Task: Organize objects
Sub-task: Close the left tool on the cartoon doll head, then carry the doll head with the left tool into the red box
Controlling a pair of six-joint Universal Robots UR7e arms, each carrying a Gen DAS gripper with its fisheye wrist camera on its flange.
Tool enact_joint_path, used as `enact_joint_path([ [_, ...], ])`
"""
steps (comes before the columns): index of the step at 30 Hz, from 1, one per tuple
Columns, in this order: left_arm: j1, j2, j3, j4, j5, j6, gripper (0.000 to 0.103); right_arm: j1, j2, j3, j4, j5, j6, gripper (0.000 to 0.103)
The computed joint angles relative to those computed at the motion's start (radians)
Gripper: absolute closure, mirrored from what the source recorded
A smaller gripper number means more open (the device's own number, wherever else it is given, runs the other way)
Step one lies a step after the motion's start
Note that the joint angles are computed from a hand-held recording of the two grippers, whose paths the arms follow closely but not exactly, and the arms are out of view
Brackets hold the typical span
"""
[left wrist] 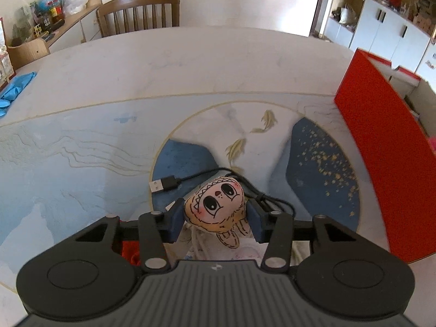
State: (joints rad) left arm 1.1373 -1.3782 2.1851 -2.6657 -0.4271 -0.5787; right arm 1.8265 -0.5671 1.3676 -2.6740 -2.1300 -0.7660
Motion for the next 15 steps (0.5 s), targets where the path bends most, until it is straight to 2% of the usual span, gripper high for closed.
enact_joint_path([
  [6, -0.046, -0.04, -0.003, 0.028, -0.007, -0.031, 0.056, -0.001, 0.001, -0.002, 0.003, 0.004, -0.003, 0.098],
  [11, -0.091, -0.047, -0.018, 0.002, -0.053, 0.001, 0.056, -0.002, -0.001, -0.002, 0.006, 0.01, 0.0, 0.098],
  [15, -0.119, -0.011, -0.048, -0.057, -0.102, 0.074, 0.056, -0.003, -0.001, -0.003, 0.009, 0.014, -0.003, 0.098],
])
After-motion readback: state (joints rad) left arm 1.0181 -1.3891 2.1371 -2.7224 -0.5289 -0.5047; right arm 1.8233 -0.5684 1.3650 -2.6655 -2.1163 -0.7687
